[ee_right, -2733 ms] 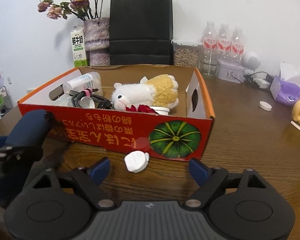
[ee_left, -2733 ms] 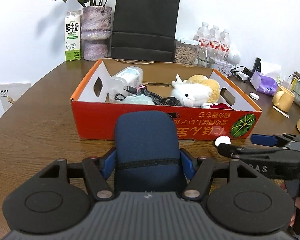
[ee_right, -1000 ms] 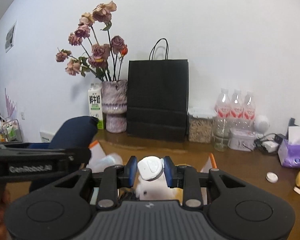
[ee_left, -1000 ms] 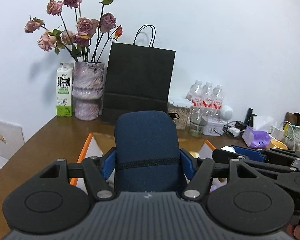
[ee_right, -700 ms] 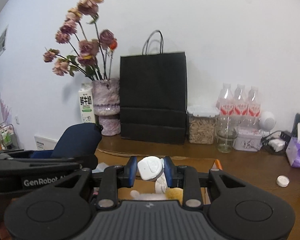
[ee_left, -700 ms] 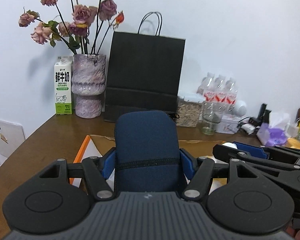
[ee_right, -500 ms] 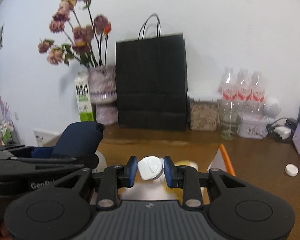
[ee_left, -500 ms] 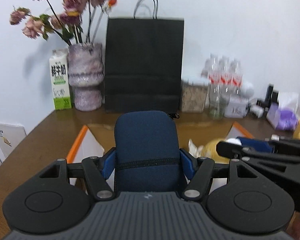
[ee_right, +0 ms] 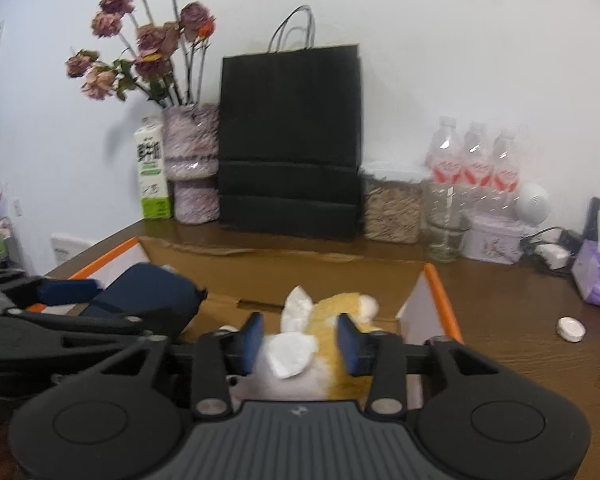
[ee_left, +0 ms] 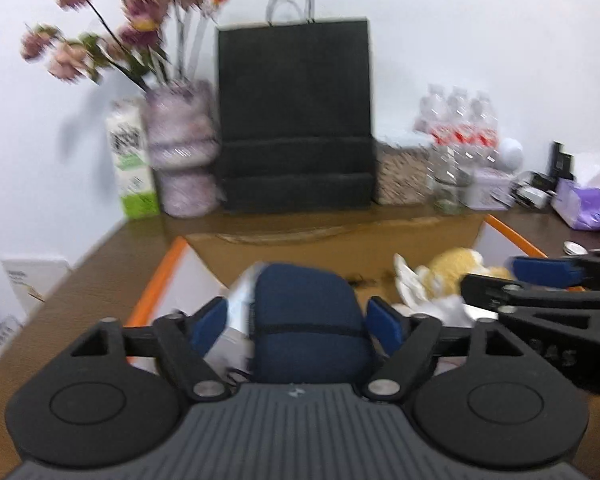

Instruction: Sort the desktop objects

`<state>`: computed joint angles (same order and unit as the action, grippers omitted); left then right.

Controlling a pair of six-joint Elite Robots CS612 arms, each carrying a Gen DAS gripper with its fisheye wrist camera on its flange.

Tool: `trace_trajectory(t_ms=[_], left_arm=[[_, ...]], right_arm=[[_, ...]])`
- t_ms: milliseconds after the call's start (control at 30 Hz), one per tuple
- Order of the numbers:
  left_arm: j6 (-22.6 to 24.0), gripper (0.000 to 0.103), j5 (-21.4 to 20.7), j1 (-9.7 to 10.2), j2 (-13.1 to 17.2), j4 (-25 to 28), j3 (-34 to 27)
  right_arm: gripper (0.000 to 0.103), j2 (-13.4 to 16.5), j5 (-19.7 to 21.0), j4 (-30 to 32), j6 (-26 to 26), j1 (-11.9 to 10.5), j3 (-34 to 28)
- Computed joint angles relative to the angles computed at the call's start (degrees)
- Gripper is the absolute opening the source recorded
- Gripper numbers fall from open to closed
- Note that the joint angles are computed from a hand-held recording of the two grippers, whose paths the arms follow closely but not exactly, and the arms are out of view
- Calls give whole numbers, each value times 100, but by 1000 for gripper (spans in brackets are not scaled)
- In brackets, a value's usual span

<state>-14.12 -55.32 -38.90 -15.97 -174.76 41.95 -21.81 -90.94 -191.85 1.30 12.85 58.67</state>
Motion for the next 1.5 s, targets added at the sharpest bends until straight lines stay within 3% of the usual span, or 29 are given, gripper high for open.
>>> trace_trajectory(t_ms=[33,67,100,133,300,800,1233,1500], left_arm=[[8,96,209,-21,12,-48,-13],[-30,103,451,-41,30,-70,-36],[-49,103,555,-48,33,-110,-37],[-56,103,558,-47,15,-191,5],[-110,103,492,-40,-59,-274,123],[-8,103,577,-73,-160,-605,291],[197,103,679,-232,-800,-1486,1501],[79,103,656,-380,-1175,-1830,2322]], right_arm=[[66,-11,-100,-52,47,0,21],[82,-21,-171,-85,92,-4,34],[99,-38,-237,-104,143,-11,59],[103,-66,-236,-60,155,-24,88],[103,-170,-15,46,153,-64,221],[103,-297,-84,-238,-2,-10,393],[103,-817,-33,-944,29,44,1329],[103,-1146,-32,-1329,-61,86,2080]])
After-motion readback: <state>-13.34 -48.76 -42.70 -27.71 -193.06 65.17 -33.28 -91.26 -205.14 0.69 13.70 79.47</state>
